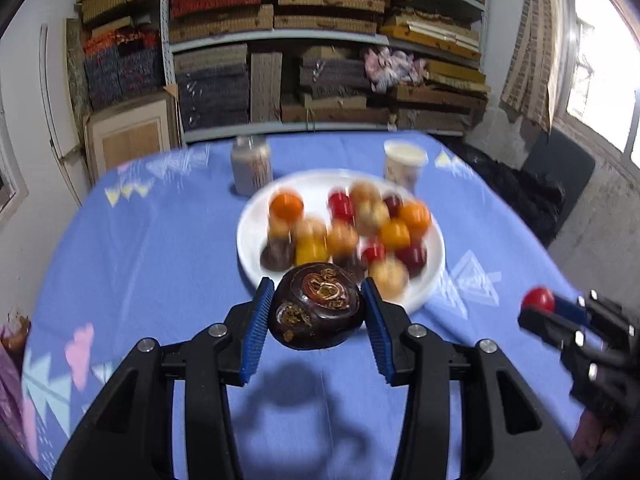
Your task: Organize fruits
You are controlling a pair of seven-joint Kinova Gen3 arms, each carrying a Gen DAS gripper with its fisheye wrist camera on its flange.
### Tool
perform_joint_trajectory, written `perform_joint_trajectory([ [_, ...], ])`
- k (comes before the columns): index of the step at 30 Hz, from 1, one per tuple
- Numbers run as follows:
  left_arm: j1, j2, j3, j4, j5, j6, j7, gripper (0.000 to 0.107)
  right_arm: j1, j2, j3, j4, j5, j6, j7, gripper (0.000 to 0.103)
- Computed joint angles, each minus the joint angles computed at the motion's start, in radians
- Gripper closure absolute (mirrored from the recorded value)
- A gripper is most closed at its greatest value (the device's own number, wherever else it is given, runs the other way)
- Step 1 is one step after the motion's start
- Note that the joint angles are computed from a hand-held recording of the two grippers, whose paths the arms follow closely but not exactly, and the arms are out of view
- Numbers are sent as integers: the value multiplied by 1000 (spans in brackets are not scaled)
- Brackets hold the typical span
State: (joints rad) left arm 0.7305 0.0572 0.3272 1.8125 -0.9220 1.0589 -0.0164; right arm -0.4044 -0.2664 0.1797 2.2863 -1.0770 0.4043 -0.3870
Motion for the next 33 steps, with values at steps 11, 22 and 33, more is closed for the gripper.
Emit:
perform_joint_trajectory([
  [11, -183, 278, -178, -352, 181, -139, -371, 64, 39, 334, -213, -248, 179, -82, -196, 77],
  [22, -202, 435, -265, -442, 349, -251, -555, 63, 90, 434, -331, -278, 307, -162, -303, 74],
  [33, -101, 415, -394, -421, 327, -247, -517, 33, 246, 428, -533, -238, 383, -273, -370, 47],
])
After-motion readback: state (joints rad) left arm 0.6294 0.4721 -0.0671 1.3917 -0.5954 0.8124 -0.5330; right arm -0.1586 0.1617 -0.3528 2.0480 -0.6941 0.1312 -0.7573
